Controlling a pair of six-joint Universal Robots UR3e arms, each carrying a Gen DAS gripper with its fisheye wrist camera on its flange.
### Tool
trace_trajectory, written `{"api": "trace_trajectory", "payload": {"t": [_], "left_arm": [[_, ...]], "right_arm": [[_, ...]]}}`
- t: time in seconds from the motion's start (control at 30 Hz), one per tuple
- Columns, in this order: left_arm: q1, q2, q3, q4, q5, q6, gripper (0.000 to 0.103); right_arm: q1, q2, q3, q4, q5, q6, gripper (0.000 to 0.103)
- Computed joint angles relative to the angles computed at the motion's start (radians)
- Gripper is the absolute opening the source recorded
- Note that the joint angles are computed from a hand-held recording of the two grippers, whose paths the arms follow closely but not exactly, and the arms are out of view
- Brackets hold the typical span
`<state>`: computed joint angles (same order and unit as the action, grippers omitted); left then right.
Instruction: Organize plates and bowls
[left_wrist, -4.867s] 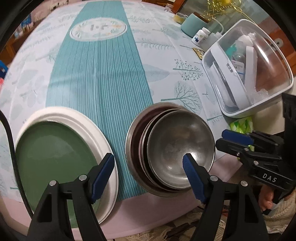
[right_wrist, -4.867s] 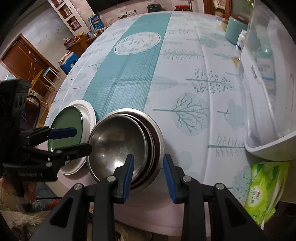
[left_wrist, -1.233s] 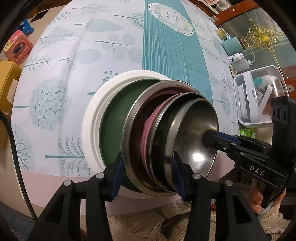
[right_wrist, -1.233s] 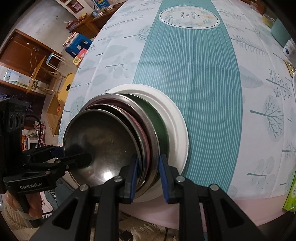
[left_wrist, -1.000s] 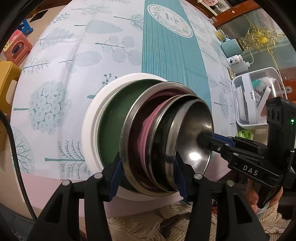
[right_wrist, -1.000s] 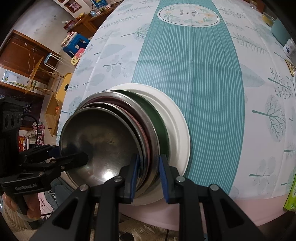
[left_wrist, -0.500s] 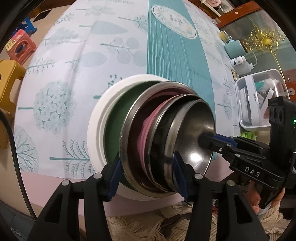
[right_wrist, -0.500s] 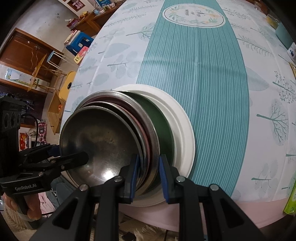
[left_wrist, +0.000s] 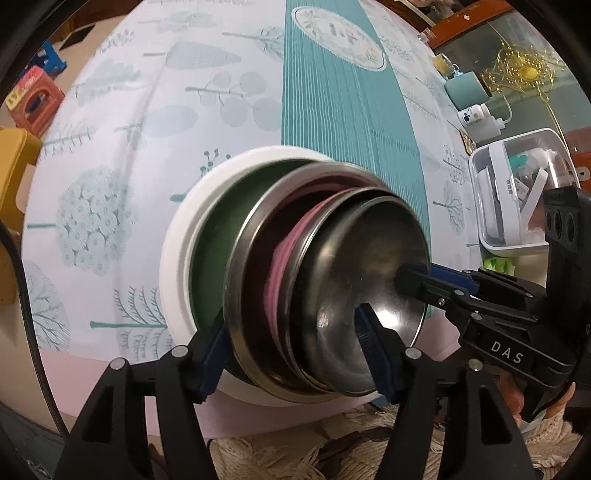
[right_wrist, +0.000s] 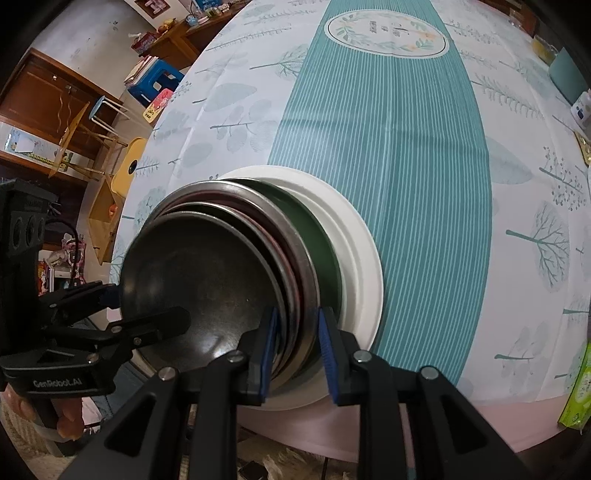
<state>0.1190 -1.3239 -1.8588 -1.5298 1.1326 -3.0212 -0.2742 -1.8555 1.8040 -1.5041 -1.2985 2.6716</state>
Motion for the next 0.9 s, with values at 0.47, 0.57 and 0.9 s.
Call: {"api": "trace_trajectory", "payload": {"t": [0.47,0.57,0.9], "left_arm": [[-0.025,0.023,0.047,-0.029,0.042,-0.002,0.077],[-0.027,0.042,0.049,-0.044,0.048,-0.003,0.081],[-0.023,0.095,0.064,-0.116,0.065,0.052,0.081]], "right_arm": [[-0.019,-0.054,0.014,0.018,0.001,-0.019,0.026],[-0.031,-0.074,0.014,0.038,-0.001,-0.030,0.026],[-0.039,-0.171,0.048,0.065,-0.018,-0.001,0.026]]}}
